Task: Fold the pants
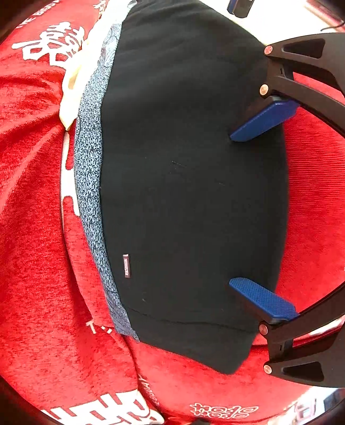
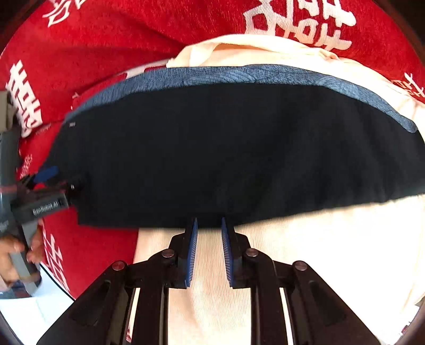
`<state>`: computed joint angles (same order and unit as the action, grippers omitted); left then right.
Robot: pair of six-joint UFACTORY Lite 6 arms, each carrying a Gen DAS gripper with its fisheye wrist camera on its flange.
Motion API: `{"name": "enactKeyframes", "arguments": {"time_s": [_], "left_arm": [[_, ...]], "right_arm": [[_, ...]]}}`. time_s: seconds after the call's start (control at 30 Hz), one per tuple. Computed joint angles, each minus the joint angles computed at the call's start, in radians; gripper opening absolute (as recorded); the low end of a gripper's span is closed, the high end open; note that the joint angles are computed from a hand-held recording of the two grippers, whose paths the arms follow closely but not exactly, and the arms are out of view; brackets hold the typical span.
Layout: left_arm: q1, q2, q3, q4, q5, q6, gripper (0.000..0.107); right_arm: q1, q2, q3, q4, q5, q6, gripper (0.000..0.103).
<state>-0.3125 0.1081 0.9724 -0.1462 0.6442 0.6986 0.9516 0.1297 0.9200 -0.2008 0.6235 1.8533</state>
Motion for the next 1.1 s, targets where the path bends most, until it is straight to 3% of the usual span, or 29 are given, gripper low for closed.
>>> {"name": "enactKeyframes", "arguments": {"time_s": [0.07,0.17,0.27,0.4,0.53,0.7,0.87,1.0,1.1], "left_arm": [[0.030,0.002,0.059,-0.062,0.039,0.059,0.103],[0.041,0.070,0.195,-0.118,0.061,0.083,0.103],[-0.006,0.244,0.390,-0.067,-0.013,-0.013,0.103],[-0.058,0.436,0.568,0.085,-0.102,-0.221,0.103],[-0.030,0.640,0.741,0.277,-0.110,-0.417,0.103],[0.069,0.846,1.015,0.207,0.001,-0.388,0.103],[0.040,0.778,0.889,0.336,-0.131,-0.418,0.103],[0.058,0.782,0.960,0.326,-0.025,-0.442,0.103],[0.076,0.727,0.932,0.249,0.010,-0.368,0.103]], "right_arm": [[0.010,-0.073,-0.020,0.035,0.037,0.010,0.021],[0.039,-0.178,-0.028,-0.118,0.111,0.149,0.021],[-0.053,-0.190,0.026,-0.159,0.152,0.011,0.024],[-0.286,-0.031,0.136,-0.091,-0.001,-0.299,0.029],[-0.399,0.199,0.286,0.008,-0.143,-0.471,0.028],[-0.419,0.368,0.429,0.004,-0.123,-0.496,0.028],[-0.463,0.478,0.542,-0.054,-0.077,-0.525,0.028],[-0.546,0.498,0.565,0.066,-0.087,-0.589,0.028],[-0.533,0.404,0.508,0.037,-0.051,-0.534,0.034]]}}
